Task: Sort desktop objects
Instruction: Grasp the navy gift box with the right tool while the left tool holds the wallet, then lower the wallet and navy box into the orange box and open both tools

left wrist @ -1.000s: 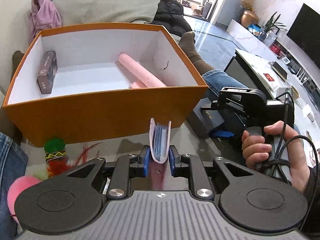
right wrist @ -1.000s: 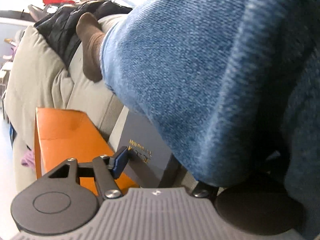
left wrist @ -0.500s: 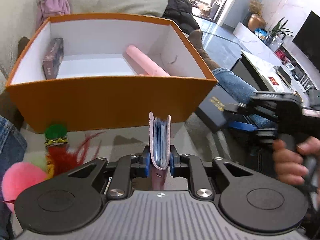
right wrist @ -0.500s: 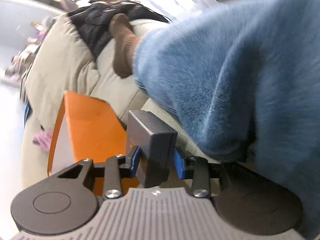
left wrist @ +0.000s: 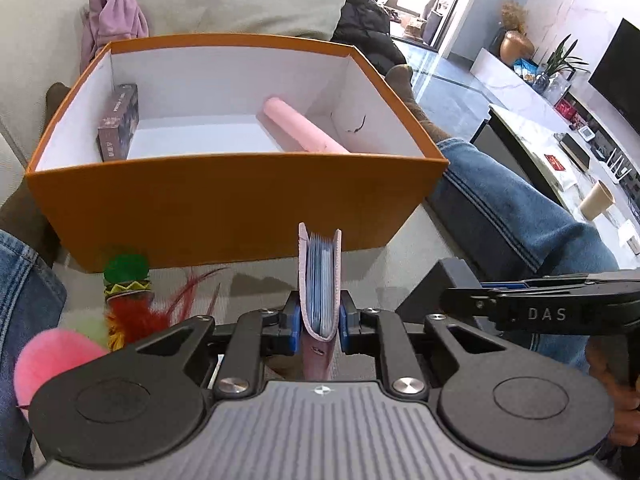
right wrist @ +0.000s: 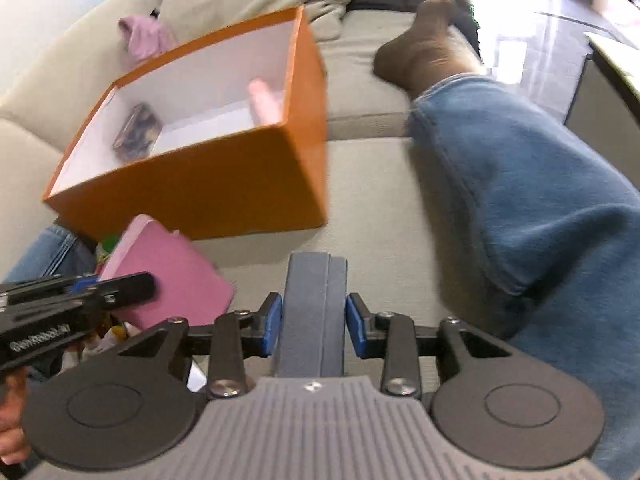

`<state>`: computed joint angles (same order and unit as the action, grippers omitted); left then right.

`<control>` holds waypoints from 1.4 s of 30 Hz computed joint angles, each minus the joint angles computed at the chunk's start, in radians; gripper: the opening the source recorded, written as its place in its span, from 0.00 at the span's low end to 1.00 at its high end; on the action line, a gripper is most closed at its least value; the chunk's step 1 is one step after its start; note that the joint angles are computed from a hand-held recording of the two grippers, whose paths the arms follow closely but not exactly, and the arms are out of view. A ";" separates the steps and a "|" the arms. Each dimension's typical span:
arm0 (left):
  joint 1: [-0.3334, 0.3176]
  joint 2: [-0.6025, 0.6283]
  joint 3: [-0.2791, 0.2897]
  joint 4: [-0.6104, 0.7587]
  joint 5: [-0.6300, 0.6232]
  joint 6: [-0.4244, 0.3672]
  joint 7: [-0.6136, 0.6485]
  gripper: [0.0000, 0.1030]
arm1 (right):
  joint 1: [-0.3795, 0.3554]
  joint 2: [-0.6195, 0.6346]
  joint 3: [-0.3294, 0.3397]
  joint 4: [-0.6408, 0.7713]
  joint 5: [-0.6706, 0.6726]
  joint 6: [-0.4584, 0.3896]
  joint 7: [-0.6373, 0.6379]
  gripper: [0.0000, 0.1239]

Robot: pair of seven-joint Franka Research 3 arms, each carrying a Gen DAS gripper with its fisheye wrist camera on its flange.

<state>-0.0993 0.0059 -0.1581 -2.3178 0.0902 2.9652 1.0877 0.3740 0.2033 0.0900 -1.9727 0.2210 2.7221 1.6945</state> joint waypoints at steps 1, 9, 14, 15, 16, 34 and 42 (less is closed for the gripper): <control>-0.001 -0.002 -0.001 -0.004 -0.010 0.004 0.009 0.20 | -0.001 -0.003 0.003 -0.002 0.003 -0.004 -0.010 0.32; -0.003 -0.011 -0.001 -0.004 0.009 -0.009 -0.019 0.19 | -0.014 -0.047 0.005 -0.044 0.027 0.024 -0.026 0.30; 0.009 -0.082 -0.003 -0.013 0.137 -0.004 -0.112 0.18 | -0.039 -0.095 0.049 -0.042 0.183 0.086 -0.242 0.30; 0.020 -0.099 -0.008 -0.017 0.183 0.008 -0.148 0.18 | -0.044 -0.097 0.060 -0.027 0.241 0.089 -0.308 0.30; 0.031 -0.114 -0.010 -0.017 0.220 0.017 -0.176 0.18 | -0.049 -0.100 0.072 -0.008 0.309 0.090 -0.387 0.30; 0.111 -0.011 0.057 0.174 0.272 -0.009 -0.148 0.18 | 0.027 0.324 0.029 0.637 0.206 -0.100 -0.283 0.30; 0.142 0.105 0.044 0.244 0.000 -0.044 0.113 0.18 | 0.048 0.631 0.014 1.075 0.090 -0.348 -0.143 0.30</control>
<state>0.0425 0.1110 -0.1145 -2.0736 0.0903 2.9213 1.2007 0.4216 0.8347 0.1044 -0.8974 0.3111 2.3743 1.5518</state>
